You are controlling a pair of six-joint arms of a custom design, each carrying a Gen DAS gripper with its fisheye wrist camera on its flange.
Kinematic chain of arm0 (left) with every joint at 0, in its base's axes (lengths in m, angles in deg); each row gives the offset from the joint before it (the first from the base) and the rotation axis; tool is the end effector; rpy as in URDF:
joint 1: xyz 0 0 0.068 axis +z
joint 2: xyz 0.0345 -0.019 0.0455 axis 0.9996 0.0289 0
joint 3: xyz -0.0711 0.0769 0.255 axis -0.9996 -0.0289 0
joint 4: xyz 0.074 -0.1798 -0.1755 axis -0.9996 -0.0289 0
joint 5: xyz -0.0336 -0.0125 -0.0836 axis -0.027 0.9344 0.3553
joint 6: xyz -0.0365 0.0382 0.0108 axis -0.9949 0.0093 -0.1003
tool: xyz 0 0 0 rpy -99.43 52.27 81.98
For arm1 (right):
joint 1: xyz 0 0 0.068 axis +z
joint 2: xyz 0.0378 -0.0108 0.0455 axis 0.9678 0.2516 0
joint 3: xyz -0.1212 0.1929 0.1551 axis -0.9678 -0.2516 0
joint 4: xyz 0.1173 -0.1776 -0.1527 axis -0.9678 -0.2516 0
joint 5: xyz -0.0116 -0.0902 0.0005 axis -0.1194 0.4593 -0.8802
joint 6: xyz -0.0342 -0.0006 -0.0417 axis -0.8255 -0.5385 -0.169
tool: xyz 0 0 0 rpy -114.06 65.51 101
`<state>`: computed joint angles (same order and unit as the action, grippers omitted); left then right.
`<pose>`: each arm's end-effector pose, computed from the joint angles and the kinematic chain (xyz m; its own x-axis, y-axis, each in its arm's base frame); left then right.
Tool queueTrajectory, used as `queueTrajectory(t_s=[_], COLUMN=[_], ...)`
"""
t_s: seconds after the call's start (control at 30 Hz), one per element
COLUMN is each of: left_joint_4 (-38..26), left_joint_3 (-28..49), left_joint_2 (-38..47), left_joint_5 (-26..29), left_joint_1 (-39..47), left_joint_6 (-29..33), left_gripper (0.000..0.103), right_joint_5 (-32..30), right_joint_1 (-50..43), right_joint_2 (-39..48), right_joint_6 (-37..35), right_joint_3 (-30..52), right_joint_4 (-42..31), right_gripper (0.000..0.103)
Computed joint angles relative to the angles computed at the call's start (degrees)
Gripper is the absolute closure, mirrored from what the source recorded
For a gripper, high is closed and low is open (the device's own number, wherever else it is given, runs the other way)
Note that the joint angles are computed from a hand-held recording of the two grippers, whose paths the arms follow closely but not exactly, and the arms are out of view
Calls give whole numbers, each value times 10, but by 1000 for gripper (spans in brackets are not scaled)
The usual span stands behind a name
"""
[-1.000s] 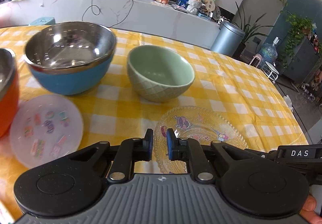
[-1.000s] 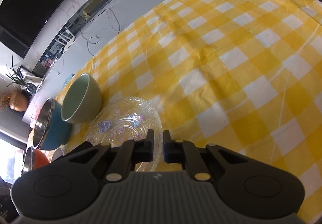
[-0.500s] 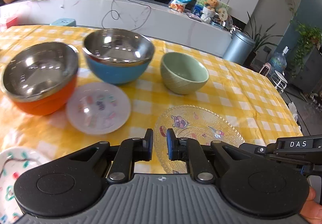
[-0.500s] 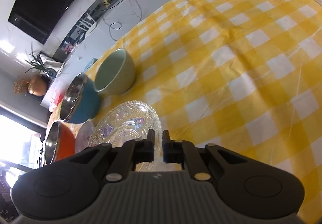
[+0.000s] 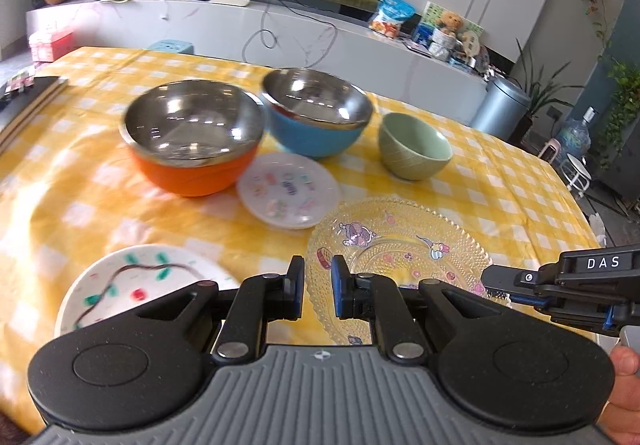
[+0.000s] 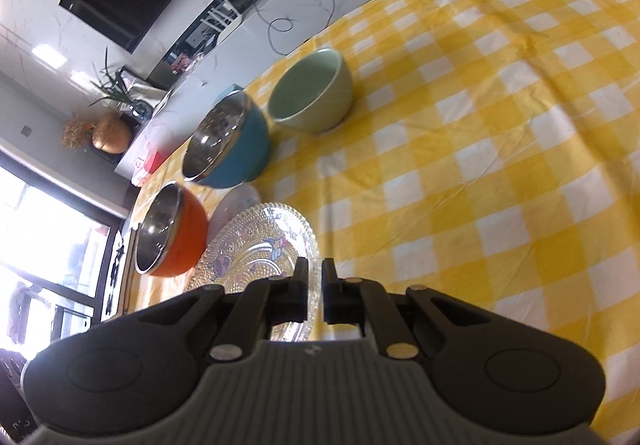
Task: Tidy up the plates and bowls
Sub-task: 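Lift the glass plate and carry it over the 'Fruity' plate, then lower the glass plate onto the 'Fruity' plate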
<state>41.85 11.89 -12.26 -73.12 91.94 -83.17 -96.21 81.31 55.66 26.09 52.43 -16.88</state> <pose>0.2038 0.0061 0.1833 -0.7052 -0.2085 -0.6777 -0.0482 0.9677 -0.2476 0.2849 0.0457 0.1374 -0.8403 0.3643 -0.4015 0.0367 0.7771 0.6283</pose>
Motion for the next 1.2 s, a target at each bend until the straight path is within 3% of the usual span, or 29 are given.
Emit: queueTrajectory(t_s=[0.27,0.5,0.83,1.2], left_joint_4=[-54,-82,-89,-70], left_joint_3=[-18,-21,-15,-15], left_joint_2=[-55,-55,-17,28], left_joint_5=[58,120,155,155], left_joint_1=[109,220,330,377], left_joint_6=[44,96,155,181], left_gripper=[88,88,88,88], right_joint_5=[17,40,87,131], right_joint_1=[64,123,208,265], right_joint_2=[10,21,68,119], right_joint_6=[24,43,56,38], right_joint_3=[5,15,50,88], right_joint_4=[1,7,23,28], right_gripper=[99,99,99,98])
